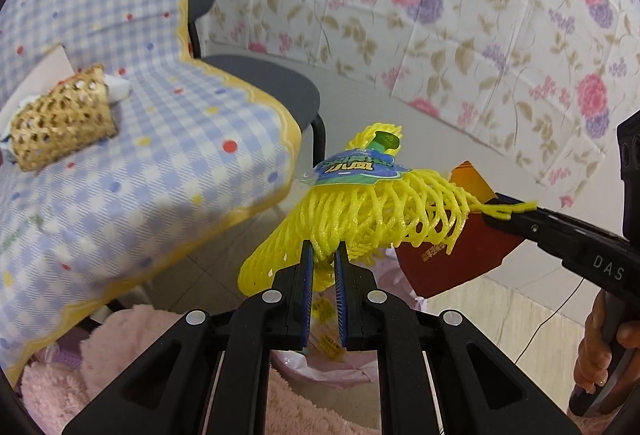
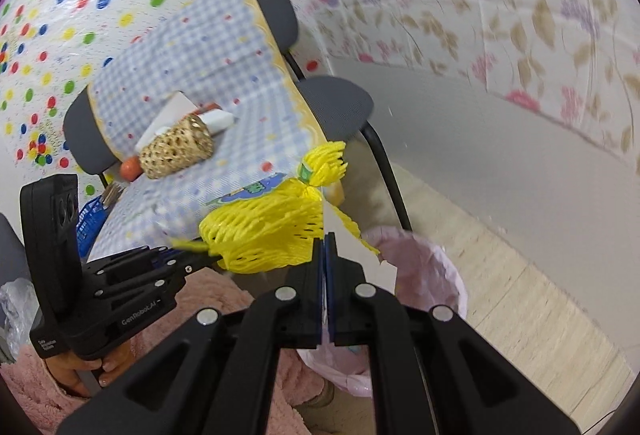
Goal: Collect trash
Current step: 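Open the left tool to drop the foam net into the bin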
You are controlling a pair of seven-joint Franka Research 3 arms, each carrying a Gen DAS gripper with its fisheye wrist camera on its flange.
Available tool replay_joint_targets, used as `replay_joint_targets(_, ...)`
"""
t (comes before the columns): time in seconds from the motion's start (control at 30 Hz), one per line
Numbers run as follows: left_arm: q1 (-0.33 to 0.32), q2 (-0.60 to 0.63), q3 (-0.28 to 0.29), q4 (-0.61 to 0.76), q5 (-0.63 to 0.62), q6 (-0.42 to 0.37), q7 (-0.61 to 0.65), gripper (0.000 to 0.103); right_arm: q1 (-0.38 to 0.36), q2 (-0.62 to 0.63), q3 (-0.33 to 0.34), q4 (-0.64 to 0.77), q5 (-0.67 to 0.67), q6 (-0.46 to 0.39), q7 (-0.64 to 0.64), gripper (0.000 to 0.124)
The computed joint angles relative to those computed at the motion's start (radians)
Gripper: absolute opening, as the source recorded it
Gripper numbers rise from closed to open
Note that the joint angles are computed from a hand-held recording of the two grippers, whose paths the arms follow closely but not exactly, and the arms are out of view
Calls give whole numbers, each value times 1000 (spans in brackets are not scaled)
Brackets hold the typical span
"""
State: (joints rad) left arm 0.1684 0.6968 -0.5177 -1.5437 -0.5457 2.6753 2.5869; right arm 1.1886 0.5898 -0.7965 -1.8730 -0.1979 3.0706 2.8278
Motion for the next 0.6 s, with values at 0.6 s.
replay_joint_targets(0.6,-40,31,56,59,121,23,-132,51,0,13,-24,-6,23,-40,22,19)
